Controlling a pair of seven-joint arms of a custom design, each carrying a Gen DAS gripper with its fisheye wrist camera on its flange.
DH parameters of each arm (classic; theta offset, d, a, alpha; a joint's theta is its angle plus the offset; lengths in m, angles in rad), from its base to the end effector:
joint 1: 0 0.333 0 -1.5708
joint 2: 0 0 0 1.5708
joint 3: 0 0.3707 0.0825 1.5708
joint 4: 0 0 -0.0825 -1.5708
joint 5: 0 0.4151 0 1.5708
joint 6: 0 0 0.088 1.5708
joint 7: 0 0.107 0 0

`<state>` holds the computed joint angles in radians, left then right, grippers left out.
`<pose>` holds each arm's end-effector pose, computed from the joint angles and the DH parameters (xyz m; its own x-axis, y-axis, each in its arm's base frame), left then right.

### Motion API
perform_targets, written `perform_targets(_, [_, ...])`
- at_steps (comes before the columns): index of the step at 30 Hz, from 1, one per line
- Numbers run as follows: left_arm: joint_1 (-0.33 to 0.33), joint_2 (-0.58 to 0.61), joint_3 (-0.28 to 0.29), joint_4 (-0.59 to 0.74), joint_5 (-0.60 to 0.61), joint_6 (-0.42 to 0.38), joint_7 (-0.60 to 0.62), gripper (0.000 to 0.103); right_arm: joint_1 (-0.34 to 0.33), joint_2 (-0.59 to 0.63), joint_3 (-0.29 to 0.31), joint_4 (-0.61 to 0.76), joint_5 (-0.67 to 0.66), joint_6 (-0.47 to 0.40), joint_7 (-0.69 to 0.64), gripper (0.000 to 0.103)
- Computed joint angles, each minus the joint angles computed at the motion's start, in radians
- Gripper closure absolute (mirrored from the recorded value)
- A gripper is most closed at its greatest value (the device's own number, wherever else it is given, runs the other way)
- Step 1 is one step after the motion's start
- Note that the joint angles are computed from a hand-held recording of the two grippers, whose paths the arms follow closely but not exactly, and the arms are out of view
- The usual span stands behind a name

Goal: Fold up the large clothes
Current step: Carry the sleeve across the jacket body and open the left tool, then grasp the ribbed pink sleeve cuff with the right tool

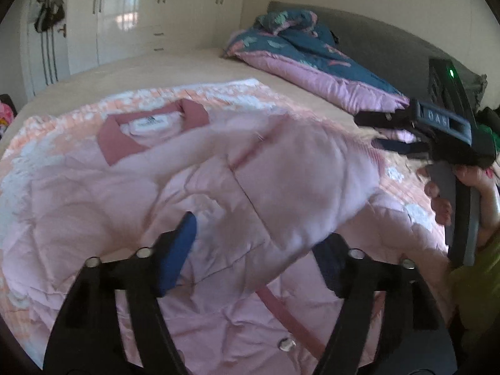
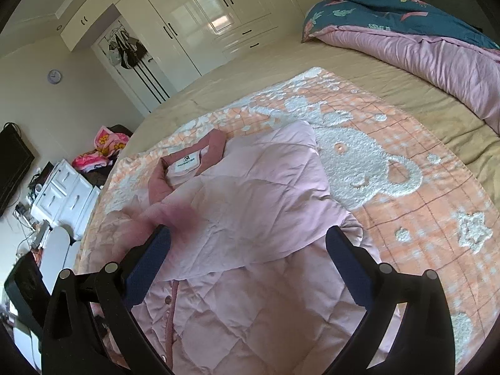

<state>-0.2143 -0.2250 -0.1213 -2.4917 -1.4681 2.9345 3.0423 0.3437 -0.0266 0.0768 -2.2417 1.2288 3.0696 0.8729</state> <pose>0.4621 -0.0951 0.4372 -0.4696 -0.8768 0.1040 -0.6133 0.2392 -0.7528 0.5424 0.1602 0.4761 0.1075 -0.8958 -0.4312 -0.7181 0.2300 -0.6568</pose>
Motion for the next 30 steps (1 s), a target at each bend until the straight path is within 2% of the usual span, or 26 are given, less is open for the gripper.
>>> perform_targets(2, [-0.004,-0.008,-0.015,-0.016,0.072,0.001,-0.046,0.033,-0.001,0.0,0.0,-0.002,-0.012,-0.003,0.015,0.004])
perform_targets(3, [-0.008,-0.011,-0.013,-0.02,0.101,-0.005,-0.069,0.023,-0.002,-0.001,0.0,-0.003,-0.014,-0.005,0.016,0.004])
perform_targets(5, [-0.011,-0.026,-0.019,-0.041,0.23,-0.02,-0.167,0.019,-0.002,-0.002,-0.001,-0.004,-0.015,-0.01,0.016,0.004])
perform_targets(7, [-0.031,-0.049,0.003,-0.053,0.267,-0.051,-0.186,0.009,-0.001,-0.004,-0.001,-0.005,-0.016,-0.013,0.016,0.004])
perform_targets(11, [-0.054,-0.096,0.059,-0.055,0.275,-0.139,-0.213,0.009,0.0,-0.007,-0.003,-0.004,-0.001,-0.031,0.006,0.004])
perform_targets(15, [-0.048,-0.11,0.07,-0.053,0.307,-0.08,-0.263,0.009,-0.002,-0.004,-0.001,-0.004,-0.055,-0.075,0.043,0.004])
perform_targets(20, [-0.008,-0.096,0.108,-0.029,0.386,-0.006,-0.388,0.009,0.007,0.008,0.011,0.001,-0.08,-0.153,0.059,0.004])
perform_targets(26, [0.033,-0.081,0.183,0.003,0.441,0.032,-0.506,0.009,0.017,0.044,0.035,0.011,-0.176,-0.223,0.129,0.004])
perform_targets(28, [0.073,-0.071,0.161,-0.005,0.51,0.111,-0.578,0.009,0.021,0.063,0.044,0.012,-0.233,-0.239,0.169,0.004])
perform_targets(30, [0.165,-0.062,0.095,-0.023,0.645,0.174,-0.704,0.009,0.027,0.082,0.053,0.009,-0.298,-0.229,0.232,0.004])
